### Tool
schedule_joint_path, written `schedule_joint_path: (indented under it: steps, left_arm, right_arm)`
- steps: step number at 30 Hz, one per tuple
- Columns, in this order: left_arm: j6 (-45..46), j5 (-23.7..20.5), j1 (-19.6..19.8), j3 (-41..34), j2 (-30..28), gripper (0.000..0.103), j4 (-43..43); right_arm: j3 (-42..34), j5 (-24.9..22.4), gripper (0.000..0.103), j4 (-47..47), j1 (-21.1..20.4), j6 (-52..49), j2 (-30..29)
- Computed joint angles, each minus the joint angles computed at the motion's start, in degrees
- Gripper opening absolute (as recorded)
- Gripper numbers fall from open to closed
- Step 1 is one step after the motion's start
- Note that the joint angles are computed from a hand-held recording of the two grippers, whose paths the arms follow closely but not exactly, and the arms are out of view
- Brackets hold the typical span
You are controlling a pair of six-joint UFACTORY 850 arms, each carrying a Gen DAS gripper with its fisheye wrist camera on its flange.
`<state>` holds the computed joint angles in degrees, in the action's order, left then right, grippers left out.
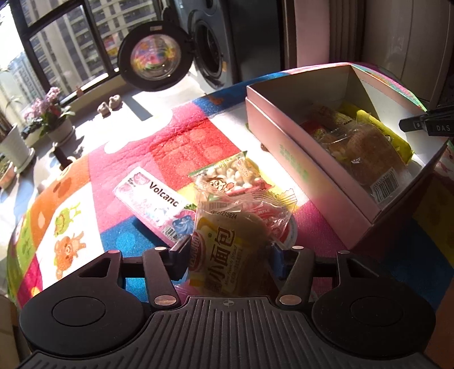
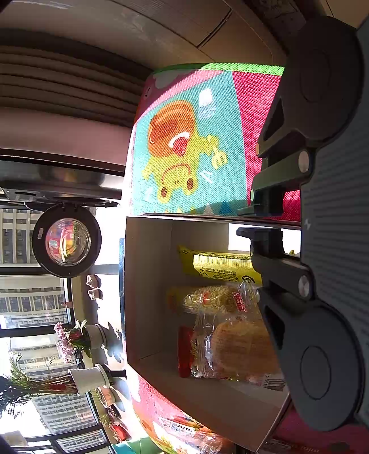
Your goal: Organize objects
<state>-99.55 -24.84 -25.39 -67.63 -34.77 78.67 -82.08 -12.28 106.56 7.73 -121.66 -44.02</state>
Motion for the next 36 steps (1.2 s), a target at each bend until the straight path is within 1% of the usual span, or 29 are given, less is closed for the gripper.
schedule_joint_path:
  steps: [6,7,11,13,17,19,23,26,31,36]
  left_arm:
    - [7.0,-7.6,-1.8,2.0,2.5,0.058,-10.7]
    - [7.1,-7.4,-1.8,2.9,3.3,0.058,-11.7]
    - [8.1,-4.3,-0.9,5.0,4.4,0.058,-17.1]
    - [7.0,-5.5,-1.6,4.9,3.8,0.058,-15.3]
    - [7.9,-8.5,-2.7,2.9,1.7,0.058,-15.9]
    - [8.0,-9.3,-3.0,2.6,1.1,0.058,-15.6]
    - [7.0,-8.5,-2.8,3.3,1.8,0.057,-15.2]
    - [7.6,-8.4,-2.8,3.1,2.1,0.056,-16.5]
    - [7.3,-6.3,-2.6,3.8,4.5,0.055,-18.1]
    - [8.0,-6.8,-2.8,2.7,7.1,0.055,-19.4]
  right_arm:
    - [-0.3,0.4,0.006,-2.2,0.1,1.7,-0.1]
    - [-0.3,0.4,0.006,-2.3,0.1,1.8,-0.2]
    - [-0.4,0.3,0.006,-3.3,0.1,2.8,-0.3]
    - [-0.4,0.3,0.006,-3.8,0.0,3.4,-0.3]
    - [-0.3,0.2,0.006,-5.1,0.0,5.1,-0.1]
    - [-0.1,0.1,0.007,-5.4,0.0,5.5,0.0]
    - [0.2,-0.3,0.007,-5.0,-0.1,5.1,0.1]
    - [0.2,-0.3,0.007,-3.2,-0.1,3.3,0.1]
    - [0.3,-0.9,0.007,-1.6,-0.3,2.0,0.0]
    - [0.5,-1.2,0.007,-0.7,-0.3,1.0,0.0]
